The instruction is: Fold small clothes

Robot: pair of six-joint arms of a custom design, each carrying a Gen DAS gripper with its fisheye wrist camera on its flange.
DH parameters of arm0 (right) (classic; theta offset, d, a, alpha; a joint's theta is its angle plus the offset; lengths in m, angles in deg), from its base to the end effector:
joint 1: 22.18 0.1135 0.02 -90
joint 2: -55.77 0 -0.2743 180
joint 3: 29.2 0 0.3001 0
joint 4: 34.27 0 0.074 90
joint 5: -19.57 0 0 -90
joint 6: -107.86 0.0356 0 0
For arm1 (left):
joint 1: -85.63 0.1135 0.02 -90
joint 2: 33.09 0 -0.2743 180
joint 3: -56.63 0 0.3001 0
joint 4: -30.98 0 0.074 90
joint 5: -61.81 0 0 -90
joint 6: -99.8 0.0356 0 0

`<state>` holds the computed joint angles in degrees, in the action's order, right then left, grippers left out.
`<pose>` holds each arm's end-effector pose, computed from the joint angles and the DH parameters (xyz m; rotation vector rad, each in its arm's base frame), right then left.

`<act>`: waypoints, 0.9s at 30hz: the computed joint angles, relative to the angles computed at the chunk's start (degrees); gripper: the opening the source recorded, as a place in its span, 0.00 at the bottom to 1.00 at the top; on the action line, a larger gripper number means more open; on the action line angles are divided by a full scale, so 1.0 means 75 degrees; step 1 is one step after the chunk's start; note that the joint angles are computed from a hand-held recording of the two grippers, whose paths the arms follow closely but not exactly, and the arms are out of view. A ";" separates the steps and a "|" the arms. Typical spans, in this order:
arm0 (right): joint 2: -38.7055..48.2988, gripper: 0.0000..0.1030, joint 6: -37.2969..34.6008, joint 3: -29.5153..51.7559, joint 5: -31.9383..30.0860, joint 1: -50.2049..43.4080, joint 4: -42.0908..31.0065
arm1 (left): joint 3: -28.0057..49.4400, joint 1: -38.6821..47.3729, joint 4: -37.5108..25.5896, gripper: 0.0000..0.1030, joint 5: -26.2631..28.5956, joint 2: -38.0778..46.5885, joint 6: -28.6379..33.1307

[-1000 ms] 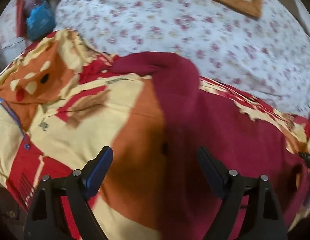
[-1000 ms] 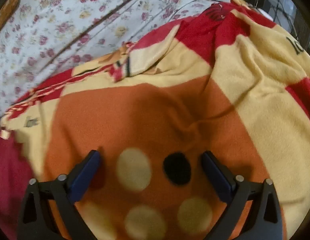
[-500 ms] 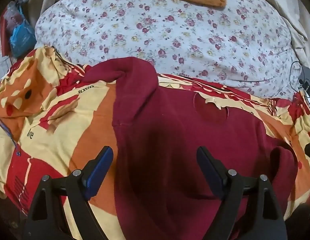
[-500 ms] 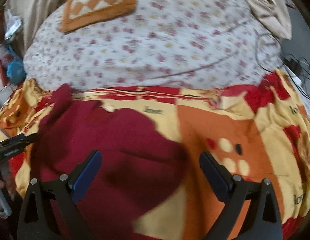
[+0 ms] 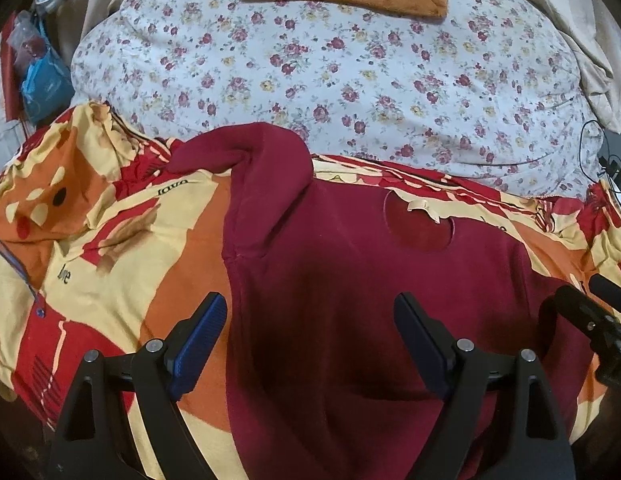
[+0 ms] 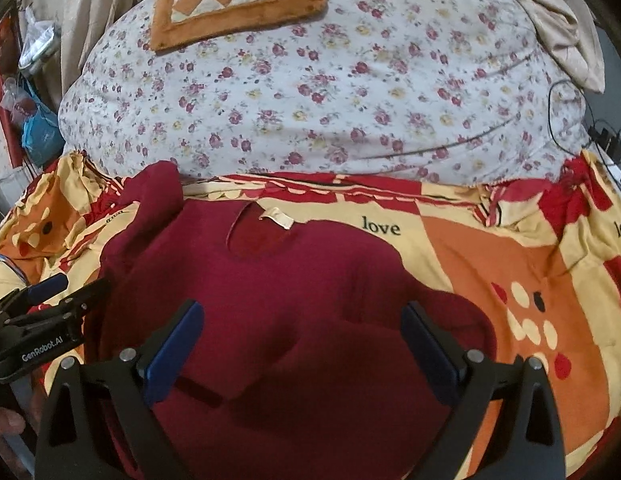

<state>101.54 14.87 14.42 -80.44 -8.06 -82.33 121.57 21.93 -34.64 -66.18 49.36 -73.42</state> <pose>0.1908 0.0544 0.2150 -0.4414 2.4119 0.2996 0.1448 -0.2434 0.1938 -0.4693 2.4271 0.1000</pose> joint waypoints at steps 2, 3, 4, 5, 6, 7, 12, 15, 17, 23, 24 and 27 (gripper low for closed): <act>0.0124 0.97 0.0119 0.0030 0.0093 0.0167 0.0079 | -0.0108 0.0051 0.0090 0.76 0.0061 -0.0112 0.0030; 0.0211 0.97 0.0191 0.0064 0.0122 0.0229 0.0118 | -0.0139 0.0074 0.0114 0.76 0.0078 -0.0141 0.0024; 0.0265 0.97 0.0260 0.0054 0.0172 0.0302 0.0181 | -0.0161 0.0088 0.0129 0.76 0.0069 -0.0150 0.0005; 0.0343 0.97 0.0350 0.0041 0.0260 0.0408 0.0265 | -0.0177 0.0100 0.0117 0.76 0.0041 -0.0153 0.0002; 0.0402 0.97 0.0334 0.0053 0.0260 0.0405 0.0289 | -0.0154 0.0119 0.0070 0.76 0.0006 -0.0117 0.0007; 0.0474 0.97 0.0385 0.0053 0.0327 0.0471 0.0338 | -0.0112 0.0128 -0.0007 0.76 -0.0023 -0.0054 -0.0004; 0.0793 0.97 0.0605 -0.0019 0.0569 0.0671 0.0619 | -0.0137 0.0196 -0.0011 0.76 -0.0014 0.0072 -0.0068; 0.1011 0.97 0.0700 -0.0033 0.0577 0.0718 0.0753 | -0.0302 0.0261 0.0238 0.76 0.0141 0.0033 -0.0008; 0.1126 0.97 0.0741 -0.0080 0.0612 0.0750 0.0874 | -0.0346 0.0340 0.0339 0.76 0.0247 0.0070 0.0063; 0.1462 0.97 0.0792 -0.0011 0.0642 0.0848 0.1071 | -0.0491 0.0497 0.0645 0.76 0.0390 0.0081 0.0167; 0.1501 0.97 0.0790 0.0007 0.0640 0.0851 0.1079 | -0.0478 0.0518 0.0654 0.76 0.0392 0.0106 0.0199; 0.1620 0.97 0.0797 0.0044 0.0647 0.0871 0.1138 | -0.0456 0.0560 0.0643 0.76 0.0399 0.0165 0.0250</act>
